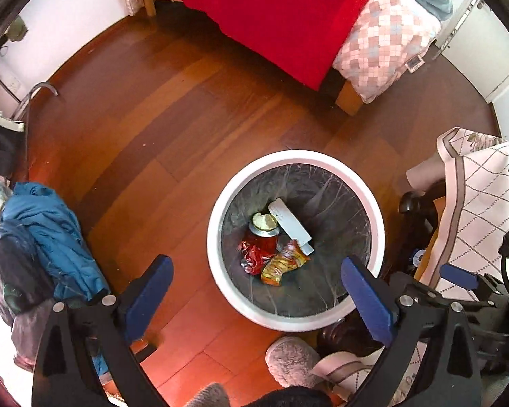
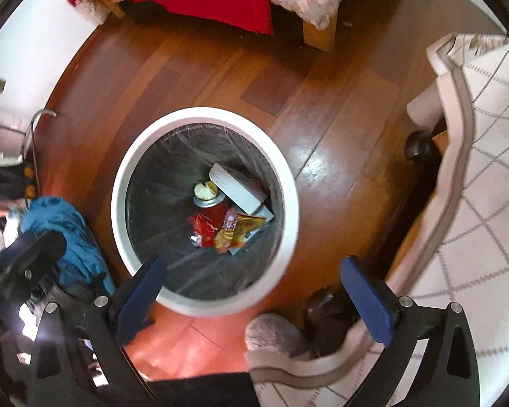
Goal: Collect trash
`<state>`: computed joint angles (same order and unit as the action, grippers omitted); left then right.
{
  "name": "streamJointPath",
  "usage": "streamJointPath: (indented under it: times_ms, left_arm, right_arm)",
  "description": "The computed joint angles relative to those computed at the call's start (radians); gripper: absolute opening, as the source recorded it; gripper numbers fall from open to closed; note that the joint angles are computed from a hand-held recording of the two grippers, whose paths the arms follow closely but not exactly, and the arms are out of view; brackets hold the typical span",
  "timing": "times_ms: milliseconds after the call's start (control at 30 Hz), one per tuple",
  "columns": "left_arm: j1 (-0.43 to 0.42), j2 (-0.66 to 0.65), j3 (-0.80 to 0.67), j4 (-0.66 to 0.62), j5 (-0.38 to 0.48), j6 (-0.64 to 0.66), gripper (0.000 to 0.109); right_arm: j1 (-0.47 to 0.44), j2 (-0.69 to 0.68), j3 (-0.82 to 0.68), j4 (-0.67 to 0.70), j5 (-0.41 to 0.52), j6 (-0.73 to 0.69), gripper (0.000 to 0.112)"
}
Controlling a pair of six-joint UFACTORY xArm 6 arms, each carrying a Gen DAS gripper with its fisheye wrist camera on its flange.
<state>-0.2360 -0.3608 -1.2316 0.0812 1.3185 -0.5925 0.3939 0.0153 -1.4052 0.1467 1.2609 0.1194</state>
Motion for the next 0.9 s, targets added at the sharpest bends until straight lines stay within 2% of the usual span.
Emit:
streamJointPath:
  times_ms: [200,400,633,900]
  left_arm:
    - [-0.047,-0.06,-0.069,0.055,0.092,-0.055,0.102]
    - [-0.148,-0.106,-0.209,0.124,0.211,-0.116,0.102]
    - [-0.289,-0.097,-0.424,0.206,0.337,-0.169,0.102]
    - [-0.441,-0.048,-0.674,0.271,0.482,-0.212,0.102]
  right_arm:
    - [-0.002,-0.121,0.008,0.002,0.064,-0.029,0.103]
    - [-0.02,-0.228,-0.044,0.076,0.142,-0.052,0.103]
    - [-0.08,-0.319,-0.191,0.182,0.278,-0.087,0.103]
    - [-0.206,-0.324,-0.441,0.336,0.479,-0.106,0.103]
